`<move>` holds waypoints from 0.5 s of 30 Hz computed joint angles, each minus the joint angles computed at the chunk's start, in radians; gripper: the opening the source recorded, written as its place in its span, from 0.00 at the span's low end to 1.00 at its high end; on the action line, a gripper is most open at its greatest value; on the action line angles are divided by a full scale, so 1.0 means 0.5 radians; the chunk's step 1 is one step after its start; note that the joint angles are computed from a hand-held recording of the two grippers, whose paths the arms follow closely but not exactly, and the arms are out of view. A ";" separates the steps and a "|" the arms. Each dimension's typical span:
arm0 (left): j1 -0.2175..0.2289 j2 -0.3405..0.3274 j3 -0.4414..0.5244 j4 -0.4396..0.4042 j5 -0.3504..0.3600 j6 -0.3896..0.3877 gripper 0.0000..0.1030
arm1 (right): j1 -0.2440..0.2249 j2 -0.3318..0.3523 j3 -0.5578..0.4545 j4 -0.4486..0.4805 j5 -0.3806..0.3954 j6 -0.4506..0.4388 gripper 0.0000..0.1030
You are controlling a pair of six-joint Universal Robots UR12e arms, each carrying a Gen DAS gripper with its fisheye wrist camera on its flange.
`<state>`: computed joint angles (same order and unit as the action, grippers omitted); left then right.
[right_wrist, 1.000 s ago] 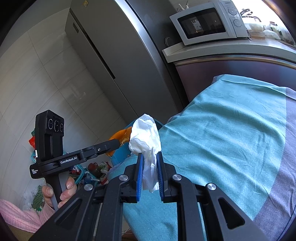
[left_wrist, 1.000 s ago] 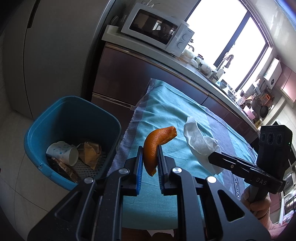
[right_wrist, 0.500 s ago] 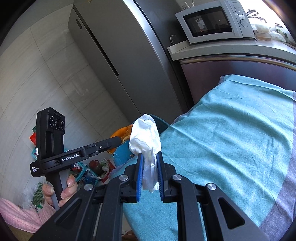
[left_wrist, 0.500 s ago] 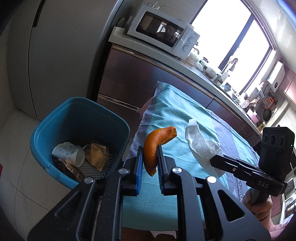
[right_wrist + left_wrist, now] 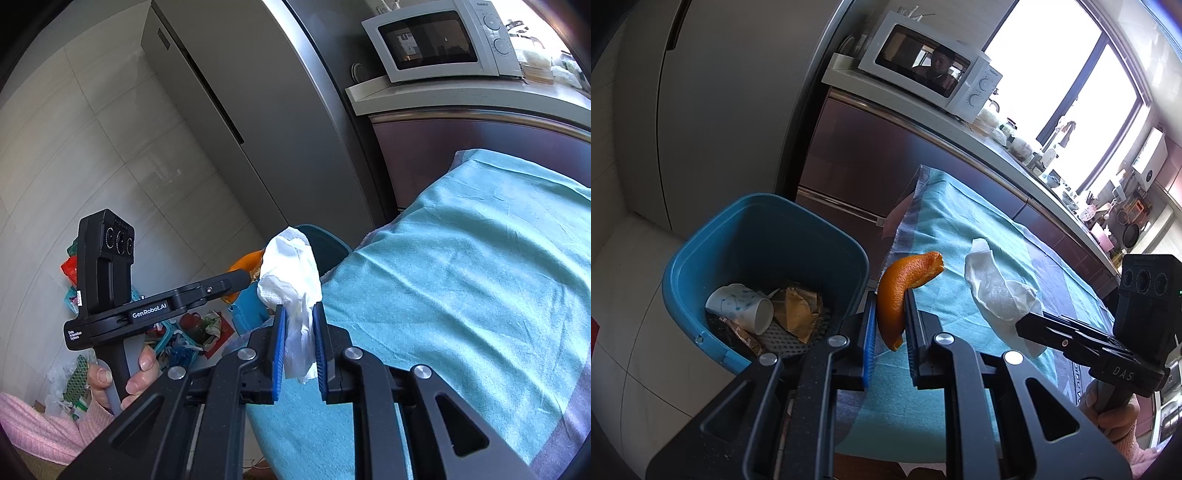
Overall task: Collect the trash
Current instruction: 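Lift orange peel and tissue and carry both over the teal bin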
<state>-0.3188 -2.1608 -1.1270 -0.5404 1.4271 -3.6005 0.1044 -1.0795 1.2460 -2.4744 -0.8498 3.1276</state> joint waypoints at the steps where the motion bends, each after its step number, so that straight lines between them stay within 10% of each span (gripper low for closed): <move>1: 0.001 0.003 -0.005 0.003 0.005 -0.002 0.14 | 0.002 0.003 -0.005 0.006 -0.001 -0.007 0.13; 15: 0.020 0.006 -0.021 0.002 0.051 -0.032 0.14 | 0.025 0.034 -0.057 0.067 0.009 -0.064 0.13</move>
